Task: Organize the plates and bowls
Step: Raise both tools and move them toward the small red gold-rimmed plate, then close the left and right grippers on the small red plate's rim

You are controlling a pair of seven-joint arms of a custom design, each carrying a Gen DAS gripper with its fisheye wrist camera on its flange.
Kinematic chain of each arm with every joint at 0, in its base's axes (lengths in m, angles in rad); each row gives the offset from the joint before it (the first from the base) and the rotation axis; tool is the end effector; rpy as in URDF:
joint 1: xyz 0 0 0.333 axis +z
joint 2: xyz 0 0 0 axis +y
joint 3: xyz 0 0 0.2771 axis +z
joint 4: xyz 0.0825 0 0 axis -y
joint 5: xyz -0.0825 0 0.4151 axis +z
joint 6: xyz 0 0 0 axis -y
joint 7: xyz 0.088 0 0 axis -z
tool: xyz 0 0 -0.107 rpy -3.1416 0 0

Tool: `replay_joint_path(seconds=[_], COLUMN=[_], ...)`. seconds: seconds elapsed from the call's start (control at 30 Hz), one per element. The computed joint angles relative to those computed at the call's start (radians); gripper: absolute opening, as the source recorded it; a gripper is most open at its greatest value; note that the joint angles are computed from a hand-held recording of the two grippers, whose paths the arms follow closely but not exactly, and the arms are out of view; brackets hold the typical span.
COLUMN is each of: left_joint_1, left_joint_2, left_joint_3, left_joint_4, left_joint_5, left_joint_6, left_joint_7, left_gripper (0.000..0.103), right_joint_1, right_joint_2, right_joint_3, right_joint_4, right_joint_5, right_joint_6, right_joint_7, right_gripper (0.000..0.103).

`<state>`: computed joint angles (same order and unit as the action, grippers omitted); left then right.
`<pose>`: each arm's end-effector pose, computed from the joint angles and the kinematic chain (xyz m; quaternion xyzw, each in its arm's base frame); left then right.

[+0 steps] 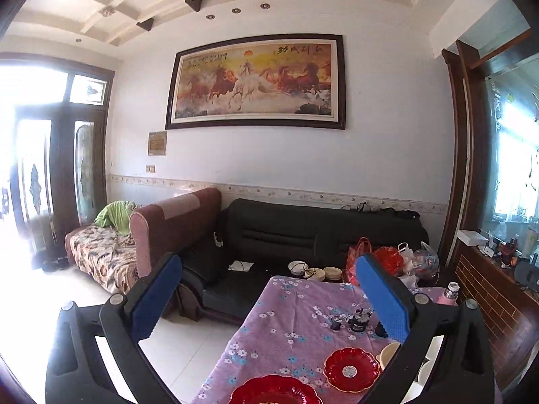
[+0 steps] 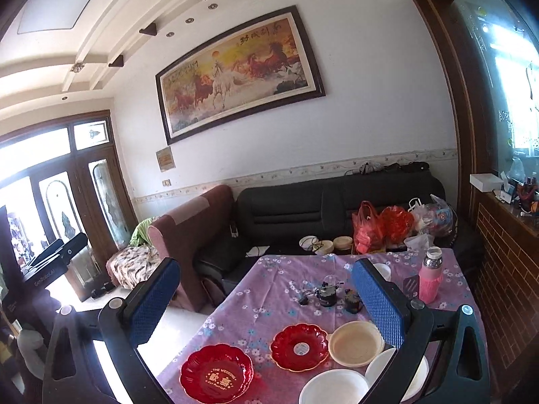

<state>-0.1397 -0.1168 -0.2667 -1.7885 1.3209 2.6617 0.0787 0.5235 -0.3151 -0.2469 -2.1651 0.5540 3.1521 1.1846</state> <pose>0.5440 -0.2737 0.6480 -0.5838 0.5055 -0.4475 0.4510 0.5371 0.0874 0.6213 -0.5811 0.5477 -0.2943 0.5252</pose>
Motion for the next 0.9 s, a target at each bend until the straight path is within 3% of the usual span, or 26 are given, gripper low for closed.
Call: replay_joint_path(seconds=[0.13,0.23,0.43,0.63,0.9], left_joint_1=[-0.006,-0.044,-0.110,-0.104,-0.152], left_joint_2=[0.124,0.238,0.462,0.678,0.987], left_joint_3=[0.027,0.058,0.102,0.082,0.074], left_joint_4=[0.043,0.102,0.272,0.467,0.857], left_joint_5=[-0.007,-0.002,-0.117,-0.385,-0.629], left_joint_6=[0.059,0.064,0.053,0.060,-0.081], left_joint_7=[-0.043,-0.028,0.134,0.375,0.660], left_gripper=[0.103,0.103,0.103,0.103,0.103], right_joint_1=[0.113,0.089,-0.052,-0.160,-0.307], right_joint_2=[0.148,0.296,0.581,0.783,0.984], right_joint_3=[-0.124,-0.135,-0.081,-0.015,0.093], right_joint_4=[0.118,0.201,0.384,0.555,0.811], right_joint_5=[0.207,0.309,0.481,0.430,0.375], right_joint_6=[-0.122,-0.228,-0.481,-0.608,-0.788], right_joint_7=[-0.144,-0.187,-0.197,-0.109,-0.001], right_gripper=[0.103,0.103,0.103,0.102,0.097])
